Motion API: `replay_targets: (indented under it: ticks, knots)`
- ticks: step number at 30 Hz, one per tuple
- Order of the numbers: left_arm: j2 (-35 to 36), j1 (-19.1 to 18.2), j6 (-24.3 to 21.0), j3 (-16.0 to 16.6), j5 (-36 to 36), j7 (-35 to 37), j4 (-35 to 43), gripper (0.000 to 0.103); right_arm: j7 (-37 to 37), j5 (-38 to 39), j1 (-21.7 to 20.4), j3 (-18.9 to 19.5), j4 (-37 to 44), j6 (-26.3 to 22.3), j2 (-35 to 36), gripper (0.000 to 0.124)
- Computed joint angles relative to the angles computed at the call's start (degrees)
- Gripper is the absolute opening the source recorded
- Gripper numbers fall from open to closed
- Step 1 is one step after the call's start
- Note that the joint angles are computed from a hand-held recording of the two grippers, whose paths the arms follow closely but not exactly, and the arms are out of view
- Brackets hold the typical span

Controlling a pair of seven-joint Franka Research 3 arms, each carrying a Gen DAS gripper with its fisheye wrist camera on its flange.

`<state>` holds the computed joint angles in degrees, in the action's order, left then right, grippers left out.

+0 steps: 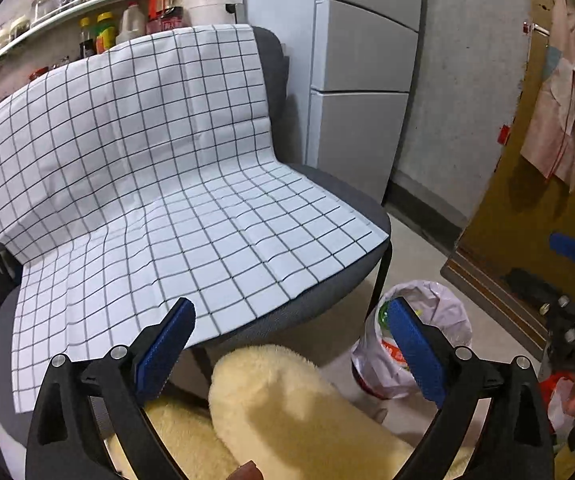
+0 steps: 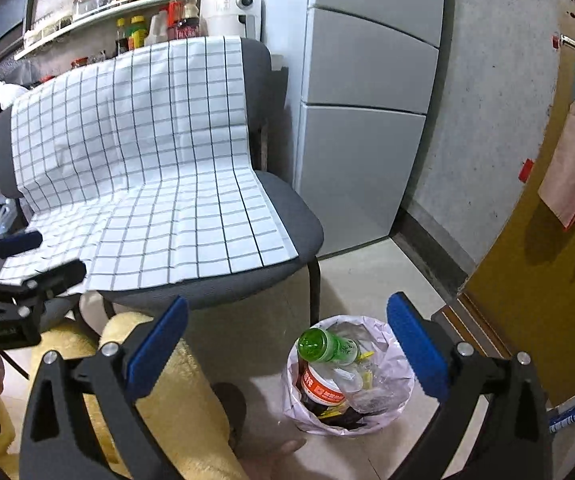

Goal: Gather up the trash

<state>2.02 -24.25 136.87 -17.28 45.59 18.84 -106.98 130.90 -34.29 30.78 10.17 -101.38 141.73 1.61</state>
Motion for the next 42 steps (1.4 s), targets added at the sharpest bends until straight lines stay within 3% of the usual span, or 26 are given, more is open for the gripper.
replay_targets:
  ticks: [7,13,42]
  knots:
    - [-2.54,-0.54,-7.82,-1.17,-3.48,1.65,0.32,0.096,0.60,-4.74,-0.30,0.76,0.60,-1.74,-2.01,0.097]
    - [-2.42,-0.45,-11.31,-1.44,-5.14,2.39,0.75,0.096,1.08,-4.34,-1.08,0.93,0.48,-1.93,-2.00,0.097]
    - [-5.42,0.29,-11.92,-2.39,-2.34,-1.93,-0.61,0.096,0.96,-4.20,-1.06,0.94,0.77,0.68,-1.85,0.097]
